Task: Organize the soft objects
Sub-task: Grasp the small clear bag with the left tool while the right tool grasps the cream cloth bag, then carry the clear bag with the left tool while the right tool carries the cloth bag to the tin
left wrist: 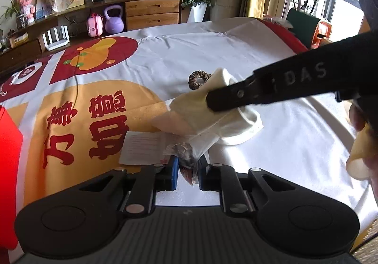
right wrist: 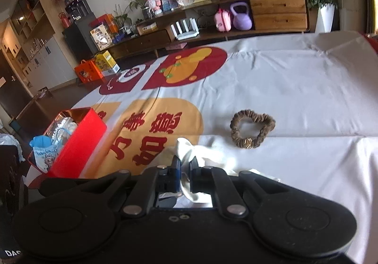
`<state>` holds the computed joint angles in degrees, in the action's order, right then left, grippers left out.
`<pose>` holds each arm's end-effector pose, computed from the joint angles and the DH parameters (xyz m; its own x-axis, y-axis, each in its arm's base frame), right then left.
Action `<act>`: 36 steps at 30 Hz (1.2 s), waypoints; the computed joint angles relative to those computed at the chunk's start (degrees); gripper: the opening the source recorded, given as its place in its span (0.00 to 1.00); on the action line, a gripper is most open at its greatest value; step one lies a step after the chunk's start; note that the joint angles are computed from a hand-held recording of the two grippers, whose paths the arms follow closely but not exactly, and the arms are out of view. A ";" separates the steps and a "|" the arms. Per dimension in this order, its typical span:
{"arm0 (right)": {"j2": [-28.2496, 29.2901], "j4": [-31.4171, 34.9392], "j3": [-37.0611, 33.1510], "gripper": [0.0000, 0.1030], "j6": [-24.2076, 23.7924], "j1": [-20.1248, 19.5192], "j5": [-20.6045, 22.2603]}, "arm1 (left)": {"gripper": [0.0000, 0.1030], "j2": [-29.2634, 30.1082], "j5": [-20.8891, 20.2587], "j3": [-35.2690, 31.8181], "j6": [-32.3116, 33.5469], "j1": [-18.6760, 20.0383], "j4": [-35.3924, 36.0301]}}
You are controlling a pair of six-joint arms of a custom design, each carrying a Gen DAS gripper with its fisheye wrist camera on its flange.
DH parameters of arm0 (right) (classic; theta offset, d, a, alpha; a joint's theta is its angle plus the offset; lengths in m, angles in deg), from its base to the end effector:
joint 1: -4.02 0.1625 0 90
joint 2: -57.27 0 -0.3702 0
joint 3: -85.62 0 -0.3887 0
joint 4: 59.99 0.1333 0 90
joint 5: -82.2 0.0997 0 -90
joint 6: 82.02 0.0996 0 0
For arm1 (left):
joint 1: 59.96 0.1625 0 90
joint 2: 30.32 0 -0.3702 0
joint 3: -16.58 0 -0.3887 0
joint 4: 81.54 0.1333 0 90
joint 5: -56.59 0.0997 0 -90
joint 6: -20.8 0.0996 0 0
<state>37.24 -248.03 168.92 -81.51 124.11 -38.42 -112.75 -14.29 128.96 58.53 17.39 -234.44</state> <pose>0.3990 -0.5240 -0.0714 -0.8939 -0.1738 0.4133 -0.4039 0.7123 -0.5740 0.0479 -0.5441 0.3107 -0.6475 0.5272 -0.5502 0.7334 0.6273 -0.2620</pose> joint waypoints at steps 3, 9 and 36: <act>-0.72 -0.83 0.84 0.06 0.08 0.64 -0.79 | 0.15 -1.50 -0.97 0.18 -0.25 -0.03 0.70; -2.29 -4.87 2.98 0.06 0.58 1.81 -2.63 | 0.15 -3.72 -1.28 -0.45 -1.56 -0.16 2.13; -0.19 1.30 -6.08 0.05 -2.31 10.97 -3.06 | 0.15 -13.69 1.15 -9.68 -4.24 0.53 15.09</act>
